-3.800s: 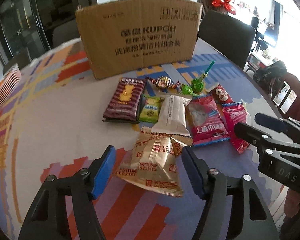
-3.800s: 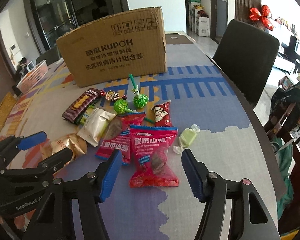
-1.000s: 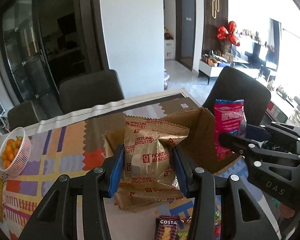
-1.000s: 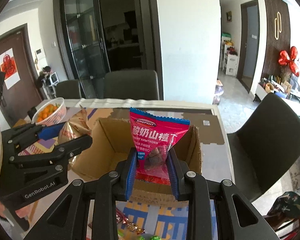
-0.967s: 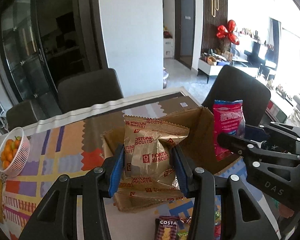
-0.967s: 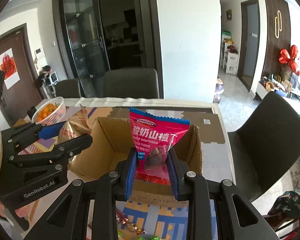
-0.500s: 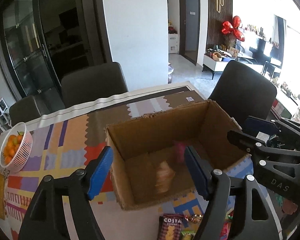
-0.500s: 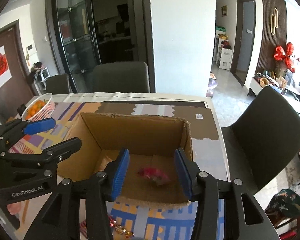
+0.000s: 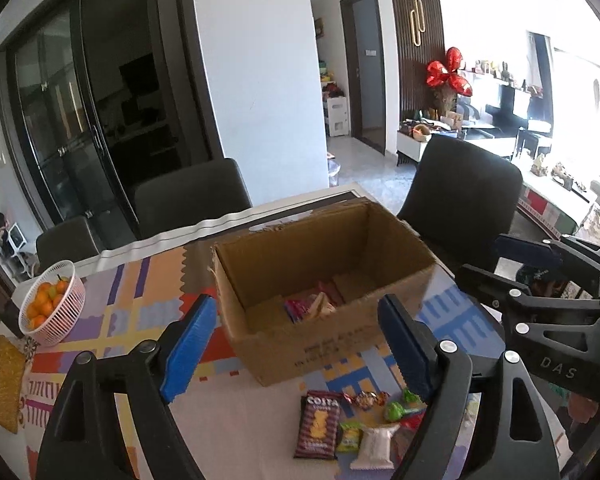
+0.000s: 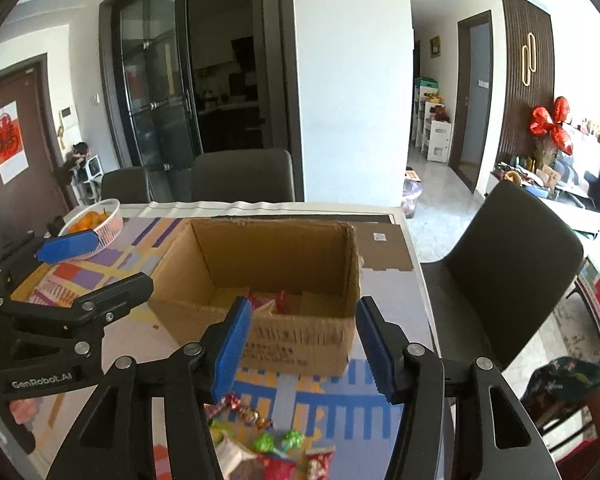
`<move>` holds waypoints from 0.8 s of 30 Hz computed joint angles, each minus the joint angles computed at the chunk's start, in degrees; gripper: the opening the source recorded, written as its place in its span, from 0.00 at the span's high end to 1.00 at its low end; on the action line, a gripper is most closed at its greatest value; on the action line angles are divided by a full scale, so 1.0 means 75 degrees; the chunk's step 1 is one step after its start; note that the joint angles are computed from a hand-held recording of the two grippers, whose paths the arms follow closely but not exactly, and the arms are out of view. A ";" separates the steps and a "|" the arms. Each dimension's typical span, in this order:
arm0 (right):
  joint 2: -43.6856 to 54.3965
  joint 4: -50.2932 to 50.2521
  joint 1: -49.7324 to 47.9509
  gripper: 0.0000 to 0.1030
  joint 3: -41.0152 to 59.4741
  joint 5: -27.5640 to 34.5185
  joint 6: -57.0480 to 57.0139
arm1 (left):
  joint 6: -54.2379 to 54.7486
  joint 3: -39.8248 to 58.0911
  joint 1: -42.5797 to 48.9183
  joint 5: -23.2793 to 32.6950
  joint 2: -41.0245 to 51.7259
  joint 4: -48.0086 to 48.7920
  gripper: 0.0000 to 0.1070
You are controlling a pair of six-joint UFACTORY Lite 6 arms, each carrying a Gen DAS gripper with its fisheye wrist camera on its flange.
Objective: Organize snacks
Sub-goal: 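Open both tools over the box, then withdraw toward the snacks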
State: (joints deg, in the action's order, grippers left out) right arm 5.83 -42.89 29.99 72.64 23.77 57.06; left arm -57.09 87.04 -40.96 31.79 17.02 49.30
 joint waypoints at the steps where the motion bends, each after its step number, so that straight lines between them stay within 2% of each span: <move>1: -0.0288 -0.0006 0.0059 0.46 -0.0307 0.0025 0.0060 | -0.0182 -0.0177 -0.0095 0.0011 -0.0133 0.0133 0.22; 5: -0.1001 0.0149 0.0161 0.46 -0.1127 -0.0037 0.0188 | -0.1372 -0.1058 -0.0573 0.0108 -0.0717 0.0952 0.22; 10: -0.1874 -0.0757 0.0505 0.46 -0.2232 0.0089 0.1504 | -0.2498 -0.2057 -0.1040 0.0179 -0.1295 0.1600 0.22; 16: -0.2597 -0.2046 0.1206 0.46 -0.3310 0.0914 0.3484 | -0.3503 -0.2982 -0.1528 0.0316 -0.1652 0.2233 0.22; 20: -0.2981 -0.2382 0.1597 0.46 -0.3922 0.1286 0.4224 | -0.4192 -0.3587 -0.1848 0.0432 -0.1692 0.2658 0.22; 24: -0.3140 -0.2457 0.2008 0.46 -0.4451 0.1535 0.4802 | -0.4386 -0.3973 -0.1940 0.0211 -0.1653 0.2607 0.22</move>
State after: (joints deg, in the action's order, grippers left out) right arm -17.72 -61.31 45.05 39.26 35.29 93.08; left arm -89.98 57.24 -55.52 33.38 4.62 68.85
